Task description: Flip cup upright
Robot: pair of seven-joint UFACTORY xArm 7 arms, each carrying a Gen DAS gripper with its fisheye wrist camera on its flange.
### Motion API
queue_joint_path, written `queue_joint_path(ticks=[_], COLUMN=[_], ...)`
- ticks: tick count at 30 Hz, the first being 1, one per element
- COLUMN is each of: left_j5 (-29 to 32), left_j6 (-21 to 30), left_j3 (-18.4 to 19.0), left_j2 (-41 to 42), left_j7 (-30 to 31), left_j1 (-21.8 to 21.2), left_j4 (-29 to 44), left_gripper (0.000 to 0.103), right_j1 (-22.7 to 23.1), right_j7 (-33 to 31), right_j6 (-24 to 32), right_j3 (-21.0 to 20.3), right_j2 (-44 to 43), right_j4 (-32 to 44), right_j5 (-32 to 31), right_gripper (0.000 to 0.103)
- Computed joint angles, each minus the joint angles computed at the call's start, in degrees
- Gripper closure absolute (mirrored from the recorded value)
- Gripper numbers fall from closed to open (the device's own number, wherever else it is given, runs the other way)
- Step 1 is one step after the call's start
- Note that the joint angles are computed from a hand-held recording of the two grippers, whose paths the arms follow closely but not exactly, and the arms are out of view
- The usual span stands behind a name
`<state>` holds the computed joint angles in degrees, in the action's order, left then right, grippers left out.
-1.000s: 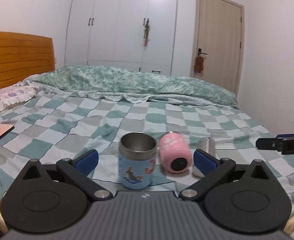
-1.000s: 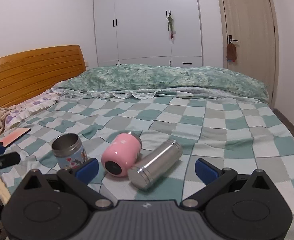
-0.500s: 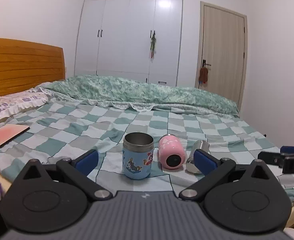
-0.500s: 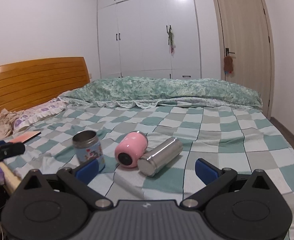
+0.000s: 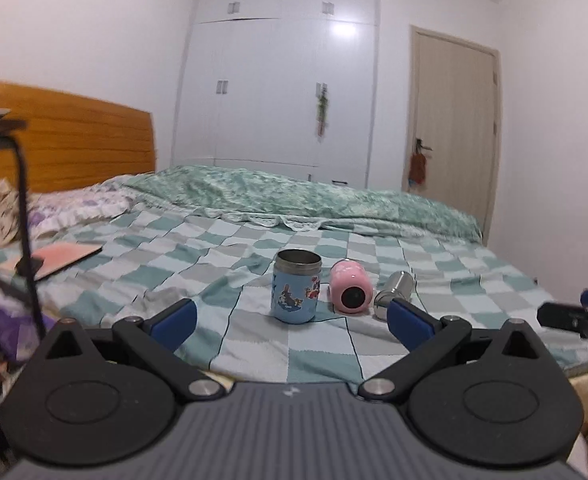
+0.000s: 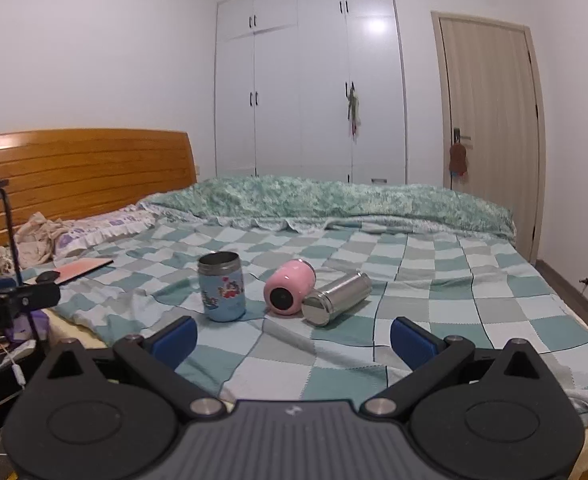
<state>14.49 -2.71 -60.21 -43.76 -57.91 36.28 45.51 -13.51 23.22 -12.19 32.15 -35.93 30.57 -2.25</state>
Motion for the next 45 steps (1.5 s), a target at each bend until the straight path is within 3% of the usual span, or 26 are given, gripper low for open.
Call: queue_joint_path(ticks=[5, 9, 12, 15, 24, 45], left_j5=[1.49, 1.65, 0.64, 0.33, 2.86, 6.15], left_j6=[2.33, 2.06, 2.45, 4.32, 7.93, 8.47], left_j3=[4.36, 3.46, 3.86, 5.01, 5.99, 6.91], left_j2=[-4.01, -6.4, -5.58, -3.44, -1.05, 1.9], left_j7=[1.56, 1.68, 0.91, 0.67, -0.69, -2.35], left_j1=[-7.54, -7.71, -9.13, -11.23, -12.96, -14.56], left_j4=[-4.65, -4.68, -4.66, -4.26, -3.08, -2.33], left_gripper=[0.0, 0.0, 0.0, 0.0, 0.0, 0.0], right_j1=[0.25, 2.41, 0.79, 3.15, 5.09, 6.02], right_j7=[4.49, 11.71, 13.58, 13.43, 13.76, 13.83], right_j6=[0.83, 1.12, 1.3, -0.17, 0.66, 2.35], right_j3=[3.47, 5.52, 7.28, 3.79, 1.32, 1.25], right_j2=[-9.5, -16.63, -20.73, -17.94, -14.63, -13.65], right_j4=[-5.84, -10.93, -12.31, -11.99, -11.26, -10.62], right_j5=[1.82, 3.39, 1.34, -0.64, -2.04, -2.92], right_gripper=[0.0, 0.0, 0.0, 0.0, 0.0, 0.0])
